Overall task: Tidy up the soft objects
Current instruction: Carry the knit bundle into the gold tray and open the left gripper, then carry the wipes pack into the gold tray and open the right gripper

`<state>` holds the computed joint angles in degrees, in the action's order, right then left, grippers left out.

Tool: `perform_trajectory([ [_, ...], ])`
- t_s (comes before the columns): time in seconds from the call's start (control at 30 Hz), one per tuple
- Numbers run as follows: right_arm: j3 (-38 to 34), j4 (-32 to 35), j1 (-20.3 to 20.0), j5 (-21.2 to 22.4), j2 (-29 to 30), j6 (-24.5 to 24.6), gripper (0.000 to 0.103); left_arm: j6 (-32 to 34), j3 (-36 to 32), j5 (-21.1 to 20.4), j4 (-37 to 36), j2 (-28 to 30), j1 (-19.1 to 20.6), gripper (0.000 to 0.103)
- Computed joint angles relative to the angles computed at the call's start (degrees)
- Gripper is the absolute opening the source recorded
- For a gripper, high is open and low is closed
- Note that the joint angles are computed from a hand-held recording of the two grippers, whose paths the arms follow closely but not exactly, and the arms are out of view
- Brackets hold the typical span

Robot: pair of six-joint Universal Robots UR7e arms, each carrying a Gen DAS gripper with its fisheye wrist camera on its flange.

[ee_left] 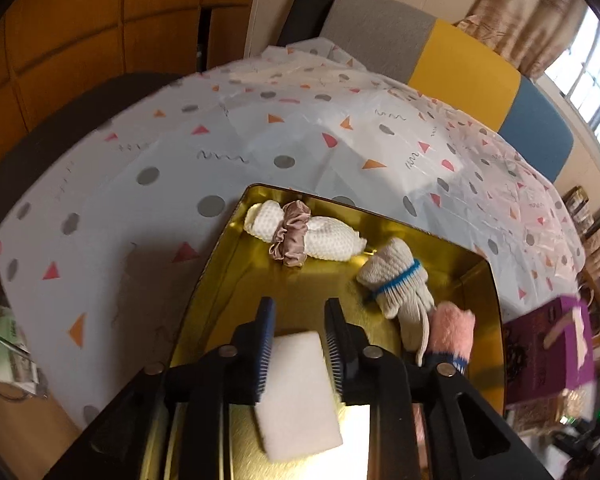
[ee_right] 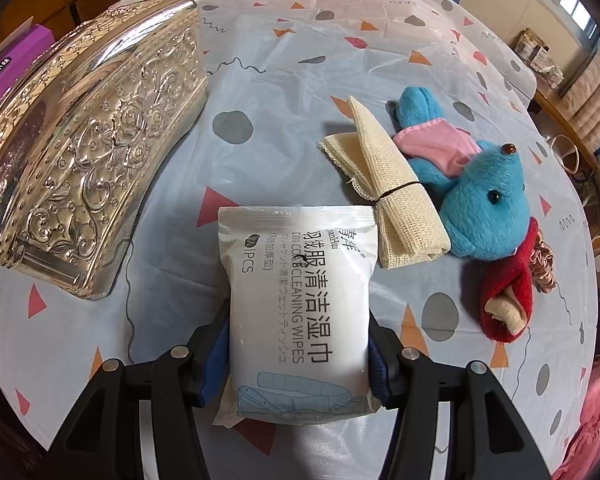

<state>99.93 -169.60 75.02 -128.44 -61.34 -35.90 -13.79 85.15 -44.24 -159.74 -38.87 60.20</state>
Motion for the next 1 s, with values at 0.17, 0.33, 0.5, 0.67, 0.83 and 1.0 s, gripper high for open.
perform_trajectory([
  [0.17, 0.77, -1.41, 0.32, -0.56, 0.13, -0.06, 0.057, 4.01, 7.12, 2.18, -8.11, -1.65, -3.16, 0.042],
  [0.33, 1.19, -2.31, 0.77, -1.38, 0.29, 0.19, 0.057, 6.00, 11.71, 3.39, -13.78, -2.42, -5.89, 0.045],
  [0.5, 1.04, -4.14, 1.45, -2.89, 1.42, 0.14, 0.056, 8.02, 15.06, 3.59, -17.49, -3.07, -8.30, 0.048],
  [0.67, 2.05, -5.29, 2.07, -4.23, 0.74, 0.59, 0.056, 10.32, 17.45, 3.46, -19.72, -3.43, -10.09, 0.055],
  [0.83, 3.82, -7.06, 2.89, -4.09, -0.05, 1.34, 0.055, 10.46, 19.11, 2.06, -19.59, -4.05, -10.95, 0.055],
  [1.0, 5.69, -9.94, 3.29, -2.19, -1.65, 3.81, 0.055, 10.77, 20.43, 1.30, -20.03, -4.27, -11.43, 0.055],
])
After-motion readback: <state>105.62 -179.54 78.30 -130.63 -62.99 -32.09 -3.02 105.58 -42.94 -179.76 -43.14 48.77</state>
